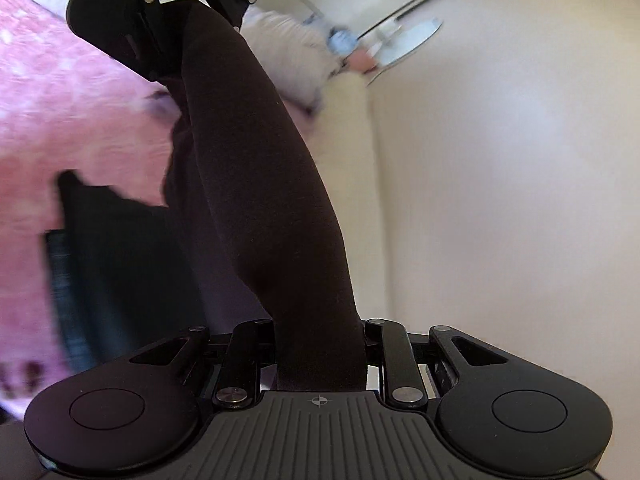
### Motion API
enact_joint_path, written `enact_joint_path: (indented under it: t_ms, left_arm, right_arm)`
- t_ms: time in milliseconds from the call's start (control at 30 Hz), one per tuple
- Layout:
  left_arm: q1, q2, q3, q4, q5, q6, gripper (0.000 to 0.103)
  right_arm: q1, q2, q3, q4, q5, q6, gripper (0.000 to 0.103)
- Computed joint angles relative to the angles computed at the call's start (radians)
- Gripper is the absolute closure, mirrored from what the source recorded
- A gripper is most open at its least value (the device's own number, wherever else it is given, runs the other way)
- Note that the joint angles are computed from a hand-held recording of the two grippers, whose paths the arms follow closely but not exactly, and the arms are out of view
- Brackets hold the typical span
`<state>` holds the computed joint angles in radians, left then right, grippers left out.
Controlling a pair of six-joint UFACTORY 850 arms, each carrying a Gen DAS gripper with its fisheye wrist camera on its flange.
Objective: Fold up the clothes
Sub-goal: 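Carry the held brown shirt with both grippers toward the clothes stack, then lower the brown shirt onto the clothes stack and open both grippers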
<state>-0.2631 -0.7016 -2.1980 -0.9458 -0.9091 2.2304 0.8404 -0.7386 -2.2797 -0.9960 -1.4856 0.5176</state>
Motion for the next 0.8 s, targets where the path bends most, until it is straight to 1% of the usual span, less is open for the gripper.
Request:
enact_joint_path:
  t_ms: [67,133,200,233,267,300,333,367,400,433,467,567,633,667,700,733,800]
  left_arm:
    - [-0.026,-0.029,0.024,0.008,0.044,-0.002,0.088]
    - [-0.047,-0.029,0.119,0.04,0.111,0.008,0.087]
    - [-0.069,-0.023,0.232,0.117,0.193,-0.014,0.085]
    - [-0.079,-0.025,0.276,0.189,0.224,-0.045,0.084]
    - [-0.082,-0.021,0.329,0.219,0.255,-0.035,0.08]
    - [-0.079,-0.011,0.374,0.207,0.287,0.01,0.08]
    - [-0.071,0.002,0.409,0.154,0.308,0.078,0.081]
    - [-0.06,0.017,0.446,0.064,0.323,0.164,0.081]
    - [-0.051,0.028,0.465,0.012,0.33,0.208,0.079]
    - [-0.045,0.036,0.471,-0.007,0.334,0.22,0.078]
    - [-0.04,0.045,0.481,-0.028,0.338,0.239,0.073]
    - [-0.02,0.066,0.505,-0.108,0.331,0.318,0.071]
    - [-0.009,0.061,0.497,-0.115,0.308,0.338,0.072]
    - [-0.009,0.053,0.488,-0.097,0.301,0.335,0.081]
    - [-0.012,0.046,0.48,-0.078,0.298,0.331,0.09]
    - [-0.014,0.041,0.474,-0.067,0.299,0.329,0.092]
    - [-0.011,0.039,0.461,-0.043,0.286,0.297,0.095]
  right_arm:
    - [-0.027,0.084,0.196,-0.024,0.092,0.063,0.082]
    - [-0.048,0.128,0.355,-0.01,0.174,0.13,0.081]
    - [-0.062,0.127,0.454,0.069,0.246,0.164,0.081]
    - [-0.064,0.117,0.487,0.116,0.276,0.147,0.08]
    - [-0.065,0.105,0.516,0.16,0.303,0.113,0.078]
    - [-0.059,0.096,0.542,0.173,0.319,0.096,0.075]
    - [-0.046,0.091,0.568,0.146,0.322,0.102,0.07]
    - [-0.034,0.09,0.587,0.122,0.32,0.114,0.068]
    - [-0.027,0.098,0.598,0.106,0.317,0.133,0.067]
    - [-0.022,0.107,0.603,0.104,0.309,0.15,0.064]
    - [-0.017,0.112,0.6,0.111,0.294,0.162,0.06]
    - [-0.007,0.131,0.601,0.137,0.243,0.178,0.056]
    - [-0.001,0.141,0.607,0.147,0.256,0.176,0.056]
    - [-0.001,0.149,0.614,0.158,0.273,0.182,0.056]
    - [-0.002,0.156,0.62,0.171,0.287,0.193,0.059]
    - [-0.002,0.16,0.619,0.188,0.291,0.208,0.078]
    - [-0.003,0.162,0.609,0.221,0.287,0.231,0.082]
